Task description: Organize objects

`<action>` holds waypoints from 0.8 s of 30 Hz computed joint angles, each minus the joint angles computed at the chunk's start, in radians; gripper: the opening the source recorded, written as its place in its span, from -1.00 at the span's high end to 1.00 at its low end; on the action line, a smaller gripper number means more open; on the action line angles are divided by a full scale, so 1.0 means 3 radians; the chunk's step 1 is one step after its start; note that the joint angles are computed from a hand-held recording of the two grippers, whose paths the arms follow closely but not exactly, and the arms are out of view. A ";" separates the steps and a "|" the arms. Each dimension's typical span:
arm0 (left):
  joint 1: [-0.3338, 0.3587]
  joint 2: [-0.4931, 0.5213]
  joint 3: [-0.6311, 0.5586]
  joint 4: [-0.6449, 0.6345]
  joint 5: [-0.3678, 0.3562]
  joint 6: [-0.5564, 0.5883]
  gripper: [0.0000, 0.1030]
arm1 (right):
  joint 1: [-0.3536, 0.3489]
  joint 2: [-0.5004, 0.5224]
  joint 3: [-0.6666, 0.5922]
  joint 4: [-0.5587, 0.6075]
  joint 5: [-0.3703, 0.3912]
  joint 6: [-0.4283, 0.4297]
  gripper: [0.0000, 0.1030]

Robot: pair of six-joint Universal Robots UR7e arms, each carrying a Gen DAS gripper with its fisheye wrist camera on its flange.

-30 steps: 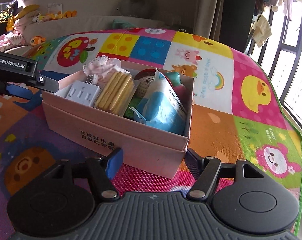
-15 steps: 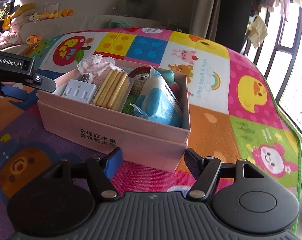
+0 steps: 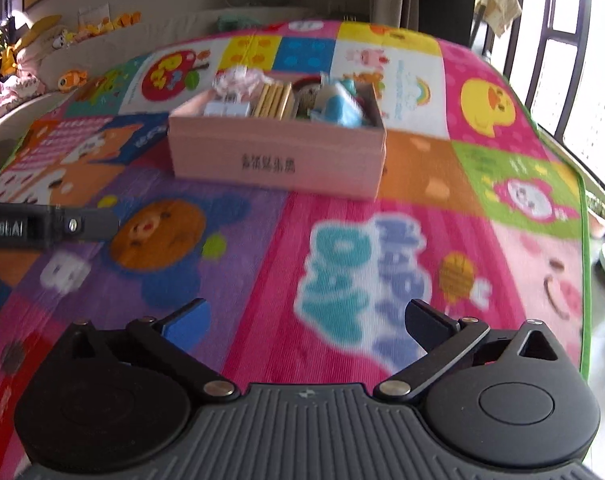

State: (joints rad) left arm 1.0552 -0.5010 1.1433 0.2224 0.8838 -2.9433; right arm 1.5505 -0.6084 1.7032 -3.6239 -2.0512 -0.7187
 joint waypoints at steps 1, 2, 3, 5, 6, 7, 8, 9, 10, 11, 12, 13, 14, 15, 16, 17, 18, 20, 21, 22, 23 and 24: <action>-0.0016 0.0010 0.0054 -0.0045 -0.0095 -0.0017 -0.77 | 0.0005 0.0026 0.0006 -0.0040 -0.0073 -0.0012 -1.00; -0.0025 0.0003 0.0130 -0.0179 -0.0146 0.0067 -0.77 | -0.0008 0.0043 0.0031 -0.0149 -0.0051 -0.0014 -1.00; -0.0042 0.0011 0.0181 -0.0328 -0.0217 0.0220 -0.77 | -0.0007 0.0051 0.0023 -0.0160 -0.0078 0.0031 -1.00; -0.0072 0.0111 0.0083 -0.0326 -0.0377 0.0343 -0.84 | -0.0008 0.0017 -0.0027 0.0039 -0.0113 0.0255 -1.00; -0.0079 0.0169 -0.0009 -0.0284 -0.0421 0.0346 -0.87 | -0.0020 0.0004 -0.0067 0.0141 -0.0098 0.0362 -1.00; -0.0078 0.0212 -0.0074 -0.0280 -0.0455 0.0330 -0.90 | -0.0021 0.0042 -0.0144 0.0134 -0.0129 0.0380 -1.00; -0.0072 0.0268 -0.0172 -0.0247 -0.0484 0.0312 -0.95 | -0.0028 0.0083 -0.0224 0.0129 -0.0143 0.0367 -1.00; -0.0067 0.0325 -0.0278 -0.0206 -0.0507 0.0296 -0.96 | -0.0039 0.0110 -0.0293 0.0147 -0.0123 0.0364 -1.00; -0.0065 0.0372 -0.0362 -0.0182 -0.0538 0.0286 -0.97 | -0.0046 0.0145 -0.0362 0.0133 -0.0111 0.0360 -1.00; -0.0066 0.0424 -0.0450 -0.0157 -0.0573 0.0287 -0.97 | -0.0061 0.0194 -0.0427 0.0061 -0.0078 0.0339 -1.00; -0.0068 0.0454 -0.0496 -0.0149 -0.0587 0.0292 -0.97 | -0.0083 0.0262 -0.0488 -0.0077 -0.0026 0.0284 -1.00; -0.0066 0.0473 -0.0532 -0.0137 -0.0589 0.0294 -0.97 | -0.0101 0.0294 -0.0536 -0.0113 0.0016 0.0262 -1.00; -0.0055 0.0492 -0.0570 -0.0122 -0.0575 0.0283 -0.97 | -0.0107 0.0301 -0.0562 -0.0105 0.0038 0.0269 -1.00; -0.0053 0.0503 -0.0591 -0.0113 -0.0574 0.0272 -0.98 | -0.0117 0.0340 -0.0595 -0.0177 0.0065 0.0173 -1.00; -0.0051 0.0518 -0.0620 -0.0102 -0.0576 0.0270 -0.98 | -0.0119 0.0334 -0.0596 -0.0156 0.0077 0.0188 -1.00; -0.0049 0.0535 -0.0653 -0.0089 -0.0580 0.0268 -0.98 | -0.0120 0.0337 -0.0602 -0.0147 0.0080 0.0195 -1.00; -0.0047 0.0553 -0.0686 -0.0074 -0.0583 0.0264 -0.99 | -0.0121 0.0336 -0.0602 -0.0141 0.0084 0.0201 -1.00; -0.0047 0.0590 -0.0753 -0.0043 -0.0594 0.0268 -1.00 | -0.0130 0.0324 -0.0590 -0.0130 0.0109 0.0227 -1.00; -0.0045 0.0603 -0.0779 -0.0031 -0.0595 0.0269 -1.00 | -0.0130 0.0325 -0.0597 -0.0123 0.0107 0.0227 -1.00; -0.0044 0.0610 -0.0792 -0.0024 -0.0592 0.0266 -1.00 | -0.0127 0.0331 -0.0606 -0.0120 0.0103 0.0223 -1.00; -0.0042 0.0613 -0.0798 -0.0021 -0.0588 0.0265 -1.00 | -0.0133 0.0321 -0.0592 -0.0126 0.0111 0.0223 -1.00; -0.0042 0.0617 -0.0806 -0.0018 -0.0590 0.0269 -1.00 | -0.0134 0.0318 -0.0587 -0.0129 0.0115 0.0226 -1.00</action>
